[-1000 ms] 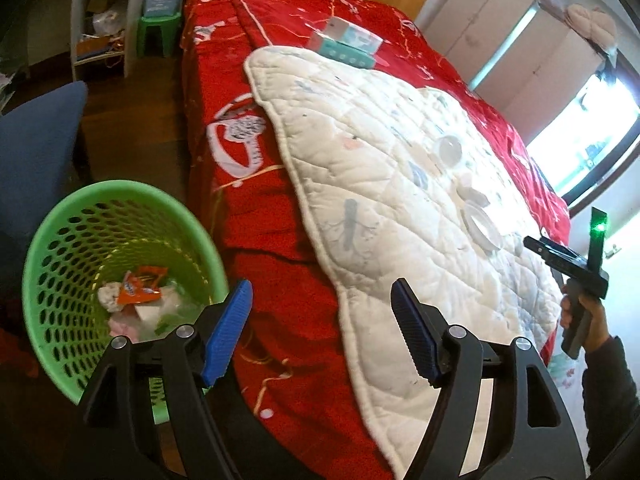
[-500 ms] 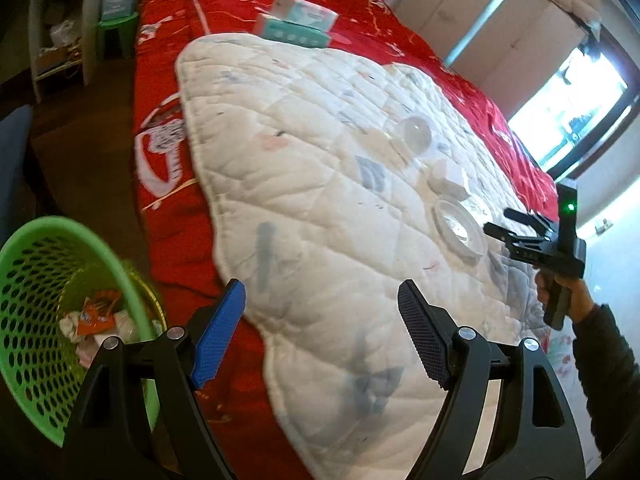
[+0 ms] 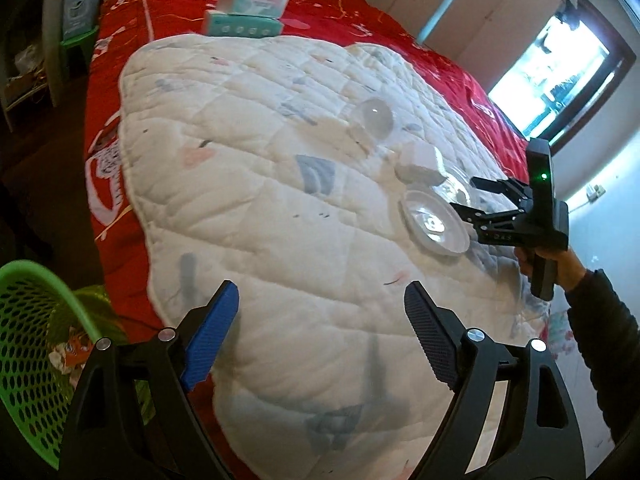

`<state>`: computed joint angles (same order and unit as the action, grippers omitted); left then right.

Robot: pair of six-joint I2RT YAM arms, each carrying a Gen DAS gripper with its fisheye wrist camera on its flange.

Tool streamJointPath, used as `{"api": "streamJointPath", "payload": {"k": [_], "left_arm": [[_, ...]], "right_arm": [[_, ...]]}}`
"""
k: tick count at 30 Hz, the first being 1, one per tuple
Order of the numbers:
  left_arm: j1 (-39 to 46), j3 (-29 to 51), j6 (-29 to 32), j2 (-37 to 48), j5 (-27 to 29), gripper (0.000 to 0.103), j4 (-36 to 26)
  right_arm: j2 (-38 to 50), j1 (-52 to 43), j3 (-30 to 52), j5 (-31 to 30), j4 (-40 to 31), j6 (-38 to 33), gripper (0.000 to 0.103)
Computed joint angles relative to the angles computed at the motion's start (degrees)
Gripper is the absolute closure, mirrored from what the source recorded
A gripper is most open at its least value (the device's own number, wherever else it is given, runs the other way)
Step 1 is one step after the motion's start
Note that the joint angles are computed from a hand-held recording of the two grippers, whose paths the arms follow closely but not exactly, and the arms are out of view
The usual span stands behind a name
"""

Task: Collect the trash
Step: 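Grasp the clear round container with the right tool while the left tool grasps the white round lid, then carry the white lid and clear round container toward the green basket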

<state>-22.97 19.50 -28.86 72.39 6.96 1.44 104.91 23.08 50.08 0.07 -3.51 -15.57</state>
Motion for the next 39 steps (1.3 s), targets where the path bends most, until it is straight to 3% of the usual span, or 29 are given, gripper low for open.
{"api": "streamJointPath", "payload": {"k": [4, 16, 31, 39], "left_arm": [[-1.81, 1.53, -0.13, 2.44, -0.53, 0.018, 0.91], [-6.32, 8.76, 3.99, 10.72, -0.49, 0.012, 0.96], [-13.9, 27.88, 15.33, 30.0, -1.41, 0.008, 0.19], [-13.85, 36.37, 17.23, 38.86, -2.07, 0.008, -2.32]], "right_arm": [[0.48, -0.34, 0.21, -0.5, 0.63, -0.36, 0.011], [1.71, -1.61, 1.59, -3.11, -0.08, 1.9, 0.013], [-14.83, -7.33, -10.58, -3.64, -2.8, 5.84, 0.013], [-19.97, -8.43, -14.91, -4.49, -3.42, 7.73, 0.013]]}}
